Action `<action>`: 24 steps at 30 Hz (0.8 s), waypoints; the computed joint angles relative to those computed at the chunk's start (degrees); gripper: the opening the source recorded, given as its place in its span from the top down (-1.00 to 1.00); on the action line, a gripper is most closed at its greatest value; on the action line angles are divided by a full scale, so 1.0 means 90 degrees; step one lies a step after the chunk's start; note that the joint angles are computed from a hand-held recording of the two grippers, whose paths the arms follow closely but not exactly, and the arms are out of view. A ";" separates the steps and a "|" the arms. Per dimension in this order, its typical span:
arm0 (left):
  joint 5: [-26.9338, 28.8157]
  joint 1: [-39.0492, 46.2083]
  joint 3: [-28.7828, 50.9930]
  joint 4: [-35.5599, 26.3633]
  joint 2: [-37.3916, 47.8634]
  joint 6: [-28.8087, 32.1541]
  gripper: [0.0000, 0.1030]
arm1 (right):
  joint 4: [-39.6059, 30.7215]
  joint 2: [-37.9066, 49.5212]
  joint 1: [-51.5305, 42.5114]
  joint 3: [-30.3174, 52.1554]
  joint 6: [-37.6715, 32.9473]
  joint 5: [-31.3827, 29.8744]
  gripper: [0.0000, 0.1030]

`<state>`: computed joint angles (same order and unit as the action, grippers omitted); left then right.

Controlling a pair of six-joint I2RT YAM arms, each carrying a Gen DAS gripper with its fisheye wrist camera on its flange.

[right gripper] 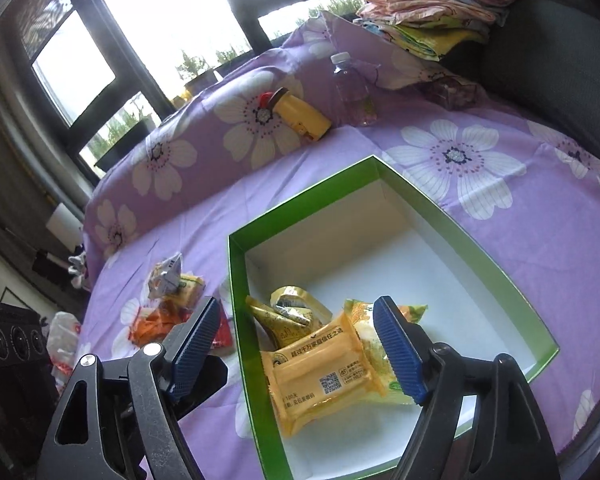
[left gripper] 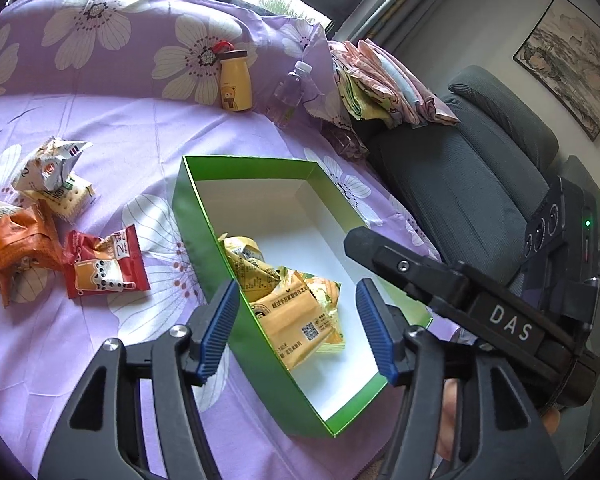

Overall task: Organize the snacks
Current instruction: 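Open the right gripper to drop the yellow packet into the box, then move the right gripper back to the snack pile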

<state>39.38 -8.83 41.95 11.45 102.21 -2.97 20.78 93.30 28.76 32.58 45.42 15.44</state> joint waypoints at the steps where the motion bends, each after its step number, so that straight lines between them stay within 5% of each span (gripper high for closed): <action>1: -0.0011 0.0070 -0.0021 -0.0007 -0.0032 0.0042 -0.34 | 0.0014 -0.0006 0.0047 0.0015 -0.0003 0.0056 -0.61; 14: 0.0409 0.1531 0.0175 -0.0519 0.0029 0.0273 -0.54 | -0.0389 0.0283 0.0547 0.0548 -0.0069 0.0693 -0.66; 24: 0.0129 0.2784 0.0822 -0.1523 0.0364 0.1230 -0.57 | -0.0353 0.0544 0.1038 0.0918 -0.0033 0.0966 -0.66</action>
<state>40.55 16.23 49.34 -2.26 105.48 8.09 17.60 98.19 38.10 40.85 45.12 24.13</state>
